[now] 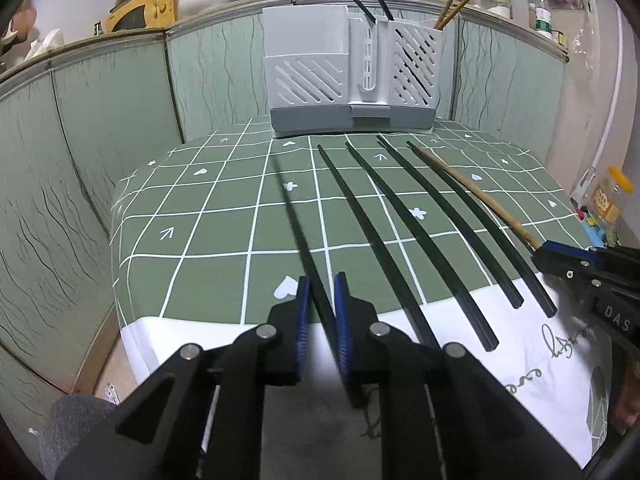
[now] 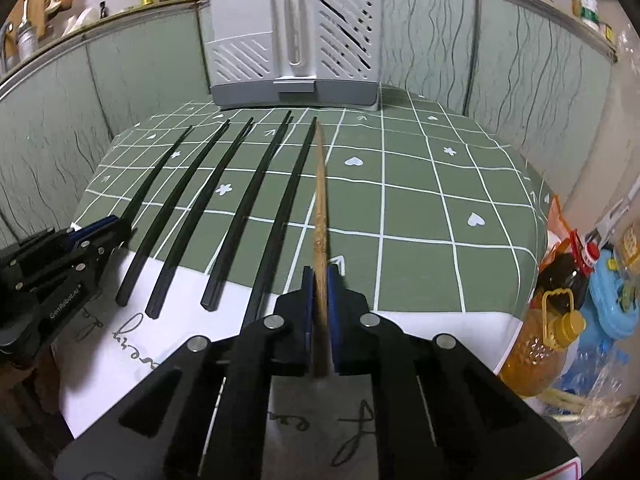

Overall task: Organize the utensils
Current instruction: 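Grasp a black chopstick with the left gripper while the right grasps a wooden one, then lift the black and wooden chopsticks with both grippers and carry them above the white holder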

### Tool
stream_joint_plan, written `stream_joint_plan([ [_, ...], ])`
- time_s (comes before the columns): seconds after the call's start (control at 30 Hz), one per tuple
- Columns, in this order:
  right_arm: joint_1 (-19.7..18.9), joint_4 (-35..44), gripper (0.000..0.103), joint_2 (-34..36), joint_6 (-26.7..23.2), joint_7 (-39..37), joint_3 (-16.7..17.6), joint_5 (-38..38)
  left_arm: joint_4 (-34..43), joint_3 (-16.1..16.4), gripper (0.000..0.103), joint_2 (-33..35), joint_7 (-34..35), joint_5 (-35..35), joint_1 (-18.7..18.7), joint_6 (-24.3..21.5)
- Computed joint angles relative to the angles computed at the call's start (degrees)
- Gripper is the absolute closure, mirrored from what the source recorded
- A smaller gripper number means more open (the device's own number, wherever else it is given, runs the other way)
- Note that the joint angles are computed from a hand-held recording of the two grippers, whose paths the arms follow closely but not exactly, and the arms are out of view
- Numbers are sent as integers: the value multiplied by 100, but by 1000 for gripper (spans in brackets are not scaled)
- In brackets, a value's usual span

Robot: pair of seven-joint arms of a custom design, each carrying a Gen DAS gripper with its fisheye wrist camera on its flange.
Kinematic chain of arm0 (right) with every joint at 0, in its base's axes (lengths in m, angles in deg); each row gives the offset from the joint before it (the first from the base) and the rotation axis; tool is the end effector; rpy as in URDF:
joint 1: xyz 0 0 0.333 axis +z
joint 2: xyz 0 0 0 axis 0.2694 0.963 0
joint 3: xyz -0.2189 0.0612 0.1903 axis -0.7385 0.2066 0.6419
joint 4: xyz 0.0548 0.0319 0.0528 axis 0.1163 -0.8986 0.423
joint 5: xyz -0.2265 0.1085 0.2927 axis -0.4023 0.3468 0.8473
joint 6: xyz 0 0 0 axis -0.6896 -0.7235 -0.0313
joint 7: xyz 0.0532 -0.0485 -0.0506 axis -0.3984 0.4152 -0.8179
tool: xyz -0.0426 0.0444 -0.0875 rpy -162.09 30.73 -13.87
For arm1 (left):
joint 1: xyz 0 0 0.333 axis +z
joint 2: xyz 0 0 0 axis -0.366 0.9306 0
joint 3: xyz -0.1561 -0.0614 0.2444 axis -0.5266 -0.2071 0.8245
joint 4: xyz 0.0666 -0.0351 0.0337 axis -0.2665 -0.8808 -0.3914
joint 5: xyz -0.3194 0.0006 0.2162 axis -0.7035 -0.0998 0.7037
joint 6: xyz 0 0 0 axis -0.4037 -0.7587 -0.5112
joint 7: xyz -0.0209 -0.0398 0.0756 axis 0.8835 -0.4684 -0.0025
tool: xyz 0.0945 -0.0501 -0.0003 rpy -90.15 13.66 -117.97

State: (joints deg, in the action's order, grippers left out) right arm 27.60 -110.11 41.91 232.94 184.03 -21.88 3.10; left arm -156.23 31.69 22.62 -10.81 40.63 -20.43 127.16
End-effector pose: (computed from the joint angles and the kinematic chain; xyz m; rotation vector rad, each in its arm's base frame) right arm 0.4526 0.2510 0.4349 -1.7469 1.6916 -0.6700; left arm 0.4739 -0.1391 0.4468 -1.5129 1.8859 -0.8633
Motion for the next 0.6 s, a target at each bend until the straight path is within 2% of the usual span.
stream_joint_plan([
  [0.13,10,-31,97,-20,41,-71,-23,138,-17,648,97,0,553,-598,-694,-59],
  [0.27,-45,-104,97,-98,128,-101,0,228,-25,1119,97,-30,1142,-1317,-1207,-173],
  [0.37,-120,-152,97,-184,165,-109,39,268,-43,1203,97,-76,1467,-1665,-1316,-212],
  [0.6,-321,-258,97,-433,273,-318,170,535,-88,1734,97,-372,2396,-2650,-1931,-315],
])
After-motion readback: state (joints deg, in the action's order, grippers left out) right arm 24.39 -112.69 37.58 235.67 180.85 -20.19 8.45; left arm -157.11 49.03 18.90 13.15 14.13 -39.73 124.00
